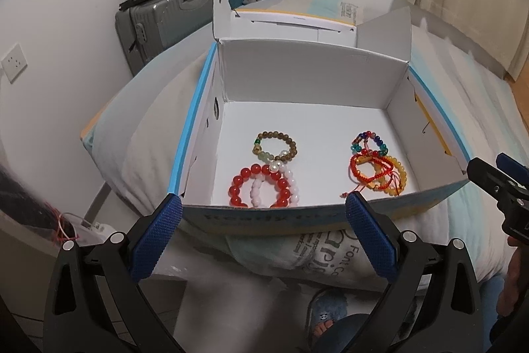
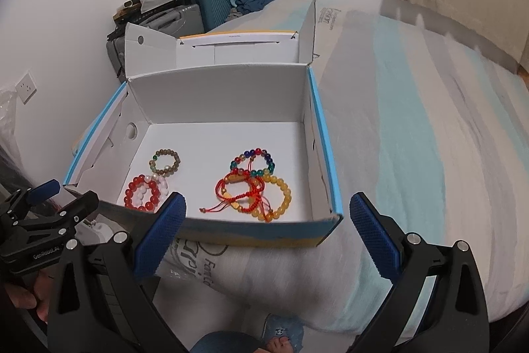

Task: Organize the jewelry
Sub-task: 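Withdraw both tools from the box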

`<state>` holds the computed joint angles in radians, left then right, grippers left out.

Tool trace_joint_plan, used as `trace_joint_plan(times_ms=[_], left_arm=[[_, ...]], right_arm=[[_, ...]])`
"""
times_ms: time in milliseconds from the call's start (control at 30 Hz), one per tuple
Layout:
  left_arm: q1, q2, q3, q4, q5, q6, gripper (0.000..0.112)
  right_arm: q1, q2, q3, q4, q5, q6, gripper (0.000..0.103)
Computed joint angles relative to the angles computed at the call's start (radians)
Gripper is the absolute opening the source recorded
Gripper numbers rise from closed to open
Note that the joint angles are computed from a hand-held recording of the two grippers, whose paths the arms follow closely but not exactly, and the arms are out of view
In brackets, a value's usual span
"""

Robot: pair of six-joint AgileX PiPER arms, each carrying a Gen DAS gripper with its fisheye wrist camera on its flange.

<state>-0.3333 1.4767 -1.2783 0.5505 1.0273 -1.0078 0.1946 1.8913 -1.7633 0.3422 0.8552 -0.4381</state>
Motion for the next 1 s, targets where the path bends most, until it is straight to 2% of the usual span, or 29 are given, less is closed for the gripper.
trace_joint_plan(times_ms=[467,600,767,1000], left_arm=[[-0.03,0.009,0.0,0.033,0.015,-0.039,0.097],[-0.031,0.01,0.006,0.042,0.011,-0.039,0.097],[-0.04,0.03,-0.01,0.06,0.04,-0.037,0.097],[-0.03,0.043,-0.014,0.049,0.031,-0.021,0.097]], right_arm=[[-0.009,-0.043,0.088,-0.002,-0.03,-0.011,0.095],[-0.004,-0.045,0.092,-0.012,-0.036,-0.001,0.095],[0.0,-0.038,0.084,-0.017,-0.028,0.008,0.095],[0.007,-0.035,0.086,-0.026,-0.031,0.009,0.095]])
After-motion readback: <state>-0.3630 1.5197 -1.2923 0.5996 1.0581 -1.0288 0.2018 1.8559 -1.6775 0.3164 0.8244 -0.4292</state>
